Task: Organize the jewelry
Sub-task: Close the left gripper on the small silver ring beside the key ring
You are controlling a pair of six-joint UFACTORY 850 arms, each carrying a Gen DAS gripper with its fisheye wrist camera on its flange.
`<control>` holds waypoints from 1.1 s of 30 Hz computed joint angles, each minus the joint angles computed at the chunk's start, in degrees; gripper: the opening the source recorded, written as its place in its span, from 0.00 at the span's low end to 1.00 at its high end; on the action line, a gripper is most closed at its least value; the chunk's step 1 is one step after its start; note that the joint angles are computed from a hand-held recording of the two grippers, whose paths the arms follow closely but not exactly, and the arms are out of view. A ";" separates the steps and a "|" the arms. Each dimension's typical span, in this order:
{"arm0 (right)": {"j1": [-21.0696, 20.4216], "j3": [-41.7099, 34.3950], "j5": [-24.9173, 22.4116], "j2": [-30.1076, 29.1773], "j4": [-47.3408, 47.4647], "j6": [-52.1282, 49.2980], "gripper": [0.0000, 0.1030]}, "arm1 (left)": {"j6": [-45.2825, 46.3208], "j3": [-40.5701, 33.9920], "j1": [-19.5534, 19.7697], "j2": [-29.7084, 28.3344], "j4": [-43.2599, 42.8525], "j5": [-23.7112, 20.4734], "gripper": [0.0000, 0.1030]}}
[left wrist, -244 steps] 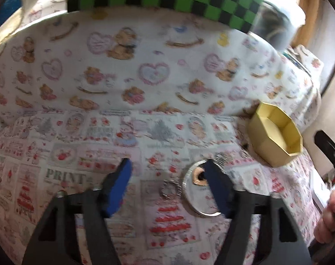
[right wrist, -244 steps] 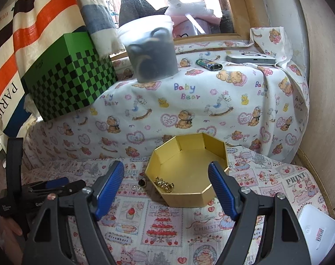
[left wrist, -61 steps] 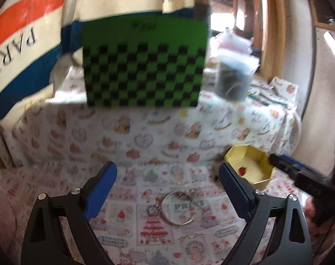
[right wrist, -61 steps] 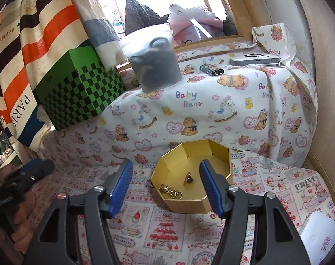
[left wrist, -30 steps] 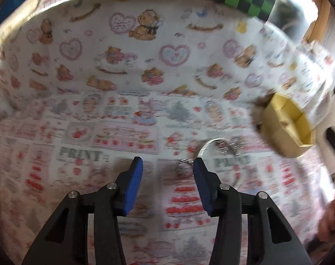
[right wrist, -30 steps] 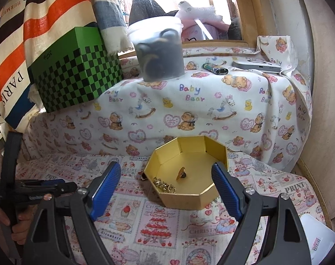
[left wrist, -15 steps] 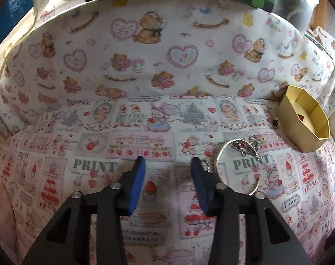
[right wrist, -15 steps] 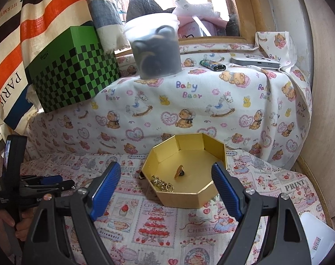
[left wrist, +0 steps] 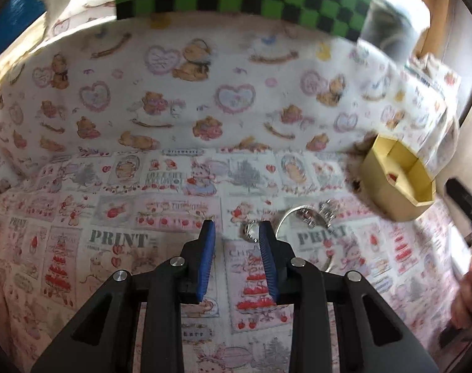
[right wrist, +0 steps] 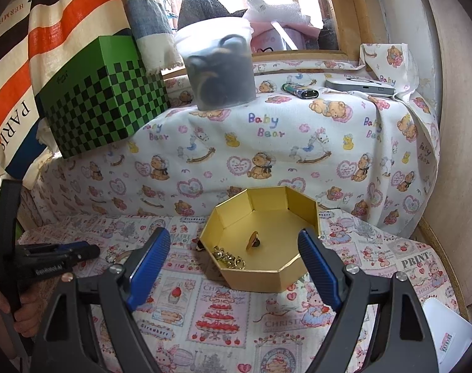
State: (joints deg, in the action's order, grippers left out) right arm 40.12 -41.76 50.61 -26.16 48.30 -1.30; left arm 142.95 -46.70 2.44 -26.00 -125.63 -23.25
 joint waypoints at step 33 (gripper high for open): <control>0.34 0.34 -0.09 0.44 -1.14 0.98 0.80 | 4.53 -0.55 -1.36 -0.56 -6.34 0.59 0.20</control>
State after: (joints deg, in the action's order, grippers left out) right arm 40.46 -41.43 50.52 -25.72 47.17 -0.33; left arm 147.47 -47.25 1.08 -26.56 -131.97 -22.67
